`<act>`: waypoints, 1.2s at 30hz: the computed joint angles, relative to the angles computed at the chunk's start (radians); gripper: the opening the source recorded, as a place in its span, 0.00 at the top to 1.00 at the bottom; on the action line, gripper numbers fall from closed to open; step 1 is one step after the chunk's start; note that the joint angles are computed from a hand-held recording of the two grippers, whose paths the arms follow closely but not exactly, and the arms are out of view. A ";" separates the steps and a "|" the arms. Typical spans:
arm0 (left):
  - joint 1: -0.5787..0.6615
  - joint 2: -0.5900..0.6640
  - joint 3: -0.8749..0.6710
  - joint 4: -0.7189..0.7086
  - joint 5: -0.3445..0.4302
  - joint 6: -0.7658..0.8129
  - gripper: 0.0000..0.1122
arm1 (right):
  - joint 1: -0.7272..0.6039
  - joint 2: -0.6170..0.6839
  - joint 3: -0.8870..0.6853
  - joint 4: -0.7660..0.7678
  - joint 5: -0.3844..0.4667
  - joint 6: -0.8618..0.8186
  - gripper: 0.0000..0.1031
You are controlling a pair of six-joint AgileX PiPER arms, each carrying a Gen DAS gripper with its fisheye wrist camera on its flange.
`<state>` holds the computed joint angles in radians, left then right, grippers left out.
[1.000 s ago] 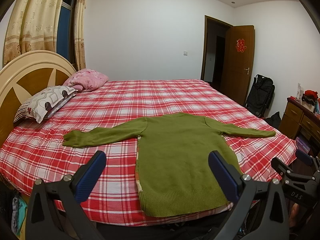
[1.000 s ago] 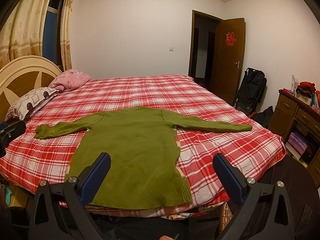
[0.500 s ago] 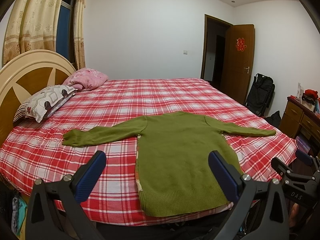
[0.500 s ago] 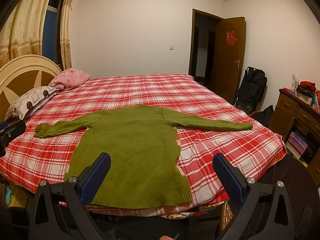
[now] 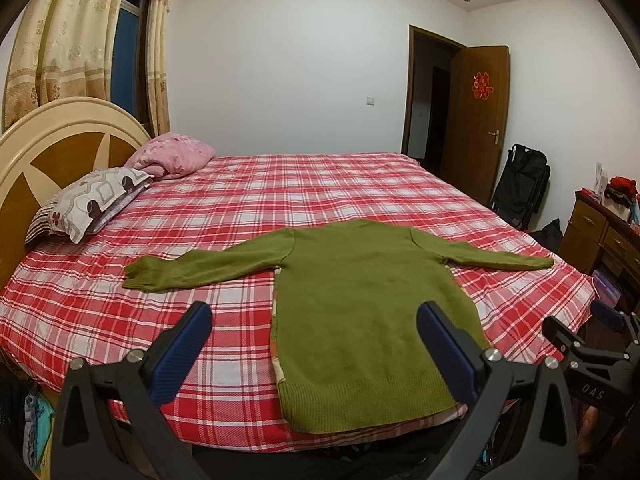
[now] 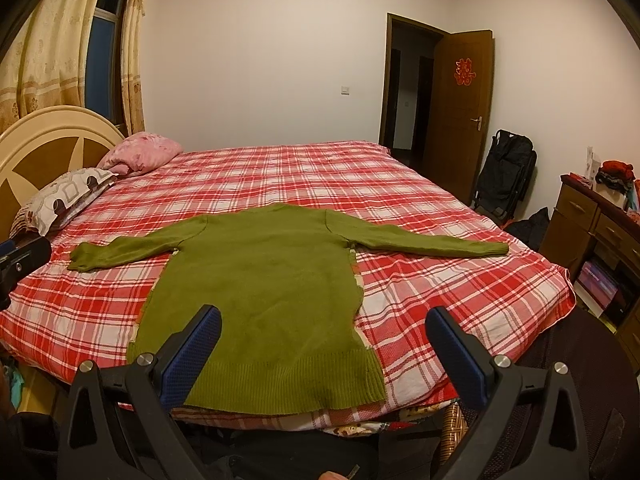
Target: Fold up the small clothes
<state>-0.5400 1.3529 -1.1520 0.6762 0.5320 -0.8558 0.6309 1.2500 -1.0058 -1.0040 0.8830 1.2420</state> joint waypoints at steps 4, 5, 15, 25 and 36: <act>0.022 0.026 -0.011 -0.022 -0.017 0.037 0.08 | -0.025 0.014 0.000 0.011 -0.010 -0.007 0.01; 0.031 0.035 -0.016 -0.020 -0.026 0.042 0.08 | -0.034 0.015 0.001 0.017 -0.020 -0.016 0.01; 0.121 0.237 -0.141 0.160 -0.087 0.023 0.08 | -0.426 0.122 -0.021 0.388 -0.404 -0.417 0.01; 0.234 0.629 -0.501 0.066 -0.104 0.180 0.08 | -0.913 0.529 -0.389 0.859 -0.466 -0.854 0.03; 0.289 1.122 -1.207 -0.134 0.196 0.384 0.08 | -1.185 1.129 -1.339 1.035 -0.016 -0.858 0.41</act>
<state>-0.2510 2.4744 -2.3594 0.5420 0.7278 -0.4718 -0.5540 2.3792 -2.3451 0.0306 0.8668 0.3841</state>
